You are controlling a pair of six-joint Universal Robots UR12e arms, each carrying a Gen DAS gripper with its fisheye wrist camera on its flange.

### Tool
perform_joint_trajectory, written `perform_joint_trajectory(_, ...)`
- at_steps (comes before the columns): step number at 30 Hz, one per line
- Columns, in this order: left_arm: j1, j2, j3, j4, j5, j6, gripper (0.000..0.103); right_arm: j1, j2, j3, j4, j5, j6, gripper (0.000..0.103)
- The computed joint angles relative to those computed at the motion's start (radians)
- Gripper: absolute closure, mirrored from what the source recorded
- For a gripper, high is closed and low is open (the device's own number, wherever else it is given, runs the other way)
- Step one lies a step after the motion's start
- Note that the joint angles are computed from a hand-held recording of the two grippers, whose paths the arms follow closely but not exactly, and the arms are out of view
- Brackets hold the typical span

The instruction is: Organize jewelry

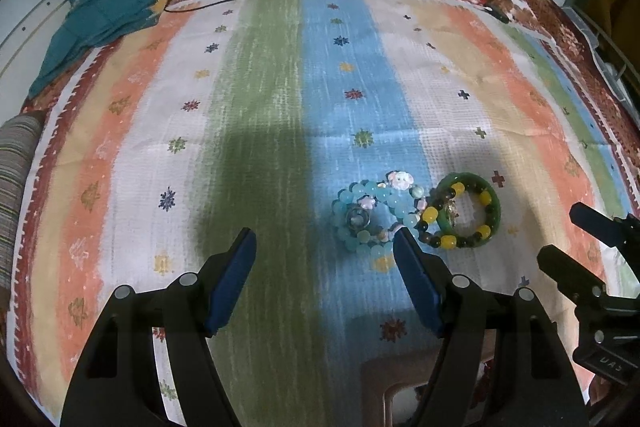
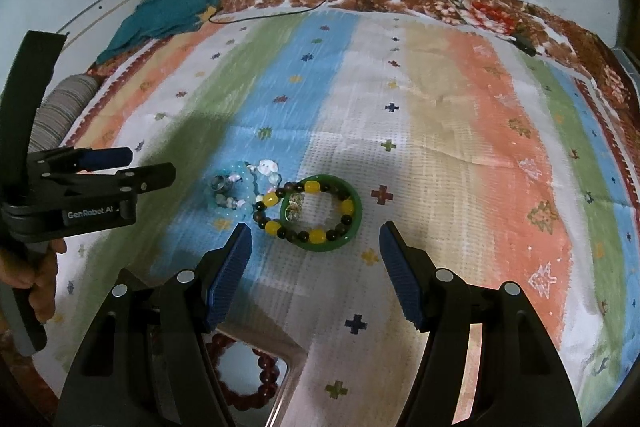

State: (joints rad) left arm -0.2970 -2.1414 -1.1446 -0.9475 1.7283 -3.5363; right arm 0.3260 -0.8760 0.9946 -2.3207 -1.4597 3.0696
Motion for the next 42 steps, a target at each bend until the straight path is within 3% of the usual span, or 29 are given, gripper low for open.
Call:
perform_joint_trajectory(31, 0.021, -0.080, 0.078, -0.144, -0.043, 0.025, 0.033, 0.007, 0.137, -0.204, 0.181, 0.017, -0.036, 0.037)
perform_joint_trajectory(38, 0.024, -0.093, 0.091, -0.146, -0.043, 0.021, 0.031, 0.008, 0.159, -0.236, 0.212, 0.017, -0.045, 0.037)
perform_joint_trajectory(42, 0.024, -0.098, 0.092, -0.136, -0.042, 0.028, 0.033, 0.004, 0.168, -0.247, 0.215, 0.025, -0.033, 0.043)
